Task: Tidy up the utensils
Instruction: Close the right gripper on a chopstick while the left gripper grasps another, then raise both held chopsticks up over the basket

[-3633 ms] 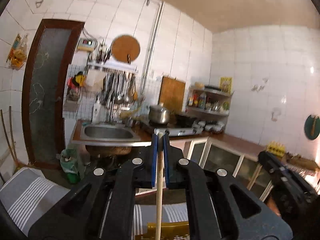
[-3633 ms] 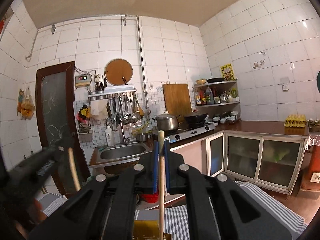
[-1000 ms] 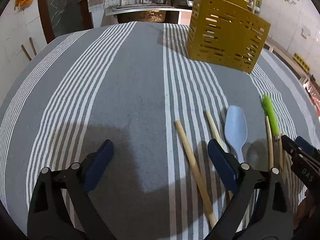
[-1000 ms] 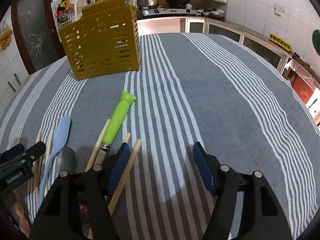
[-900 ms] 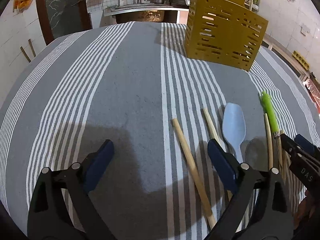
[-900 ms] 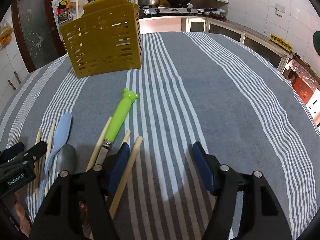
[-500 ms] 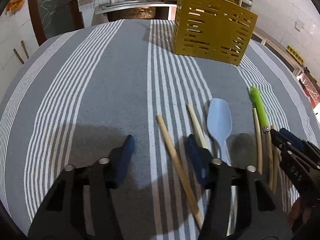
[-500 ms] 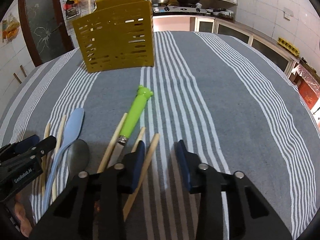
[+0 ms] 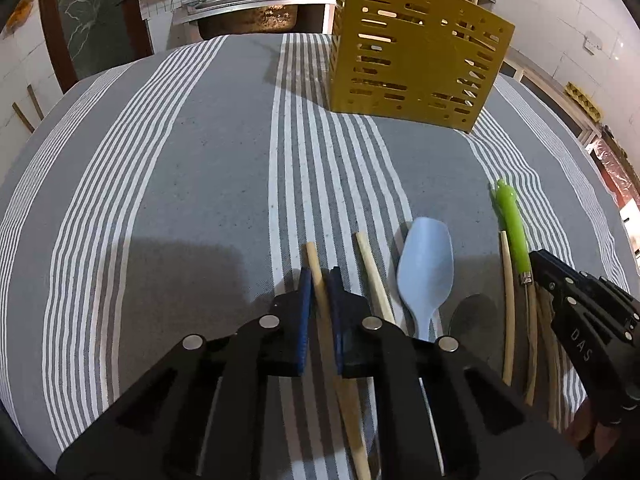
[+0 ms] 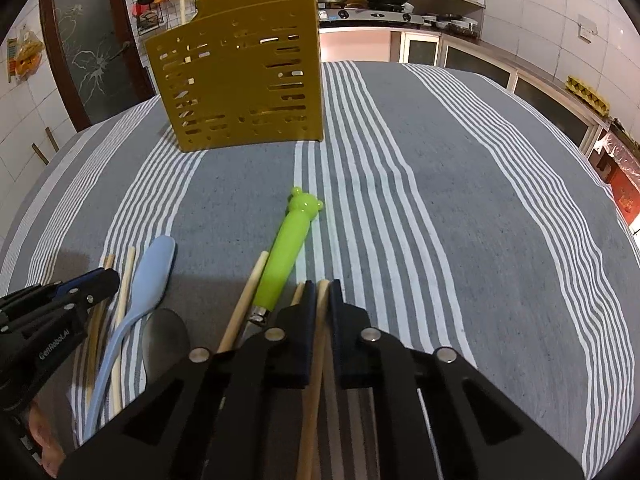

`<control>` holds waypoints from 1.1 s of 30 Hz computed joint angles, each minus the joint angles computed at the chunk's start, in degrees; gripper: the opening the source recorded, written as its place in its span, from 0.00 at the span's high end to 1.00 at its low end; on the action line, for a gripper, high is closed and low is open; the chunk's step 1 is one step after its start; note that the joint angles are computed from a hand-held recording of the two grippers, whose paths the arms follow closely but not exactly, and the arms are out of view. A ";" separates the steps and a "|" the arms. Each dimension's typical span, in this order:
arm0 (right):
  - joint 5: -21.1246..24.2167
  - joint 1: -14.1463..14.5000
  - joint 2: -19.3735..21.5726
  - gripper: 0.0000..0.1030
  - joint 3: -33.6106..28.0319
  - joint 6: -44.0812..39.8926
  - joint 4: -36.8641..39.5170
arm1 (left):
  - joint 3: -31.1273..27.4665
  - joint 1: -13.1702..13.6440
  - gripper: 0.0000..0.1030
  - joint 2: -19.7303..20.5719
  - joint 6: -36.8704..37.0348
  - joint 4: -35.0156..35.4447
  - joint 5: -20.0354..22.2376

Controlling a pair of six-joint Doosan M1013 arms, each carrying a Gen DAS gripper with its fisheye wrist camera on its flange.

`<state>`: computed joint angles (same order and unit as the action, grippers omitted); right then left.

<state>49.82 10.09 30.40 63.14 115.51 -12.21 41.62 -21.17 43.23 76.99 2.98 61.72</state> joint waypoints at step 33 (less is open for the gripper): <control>-17.57 -1.50 -6.32 0.94 4.94 5.23 -3.20 | 8.51 0.61 0.96 -8.14 -0.96 1.12 -21.21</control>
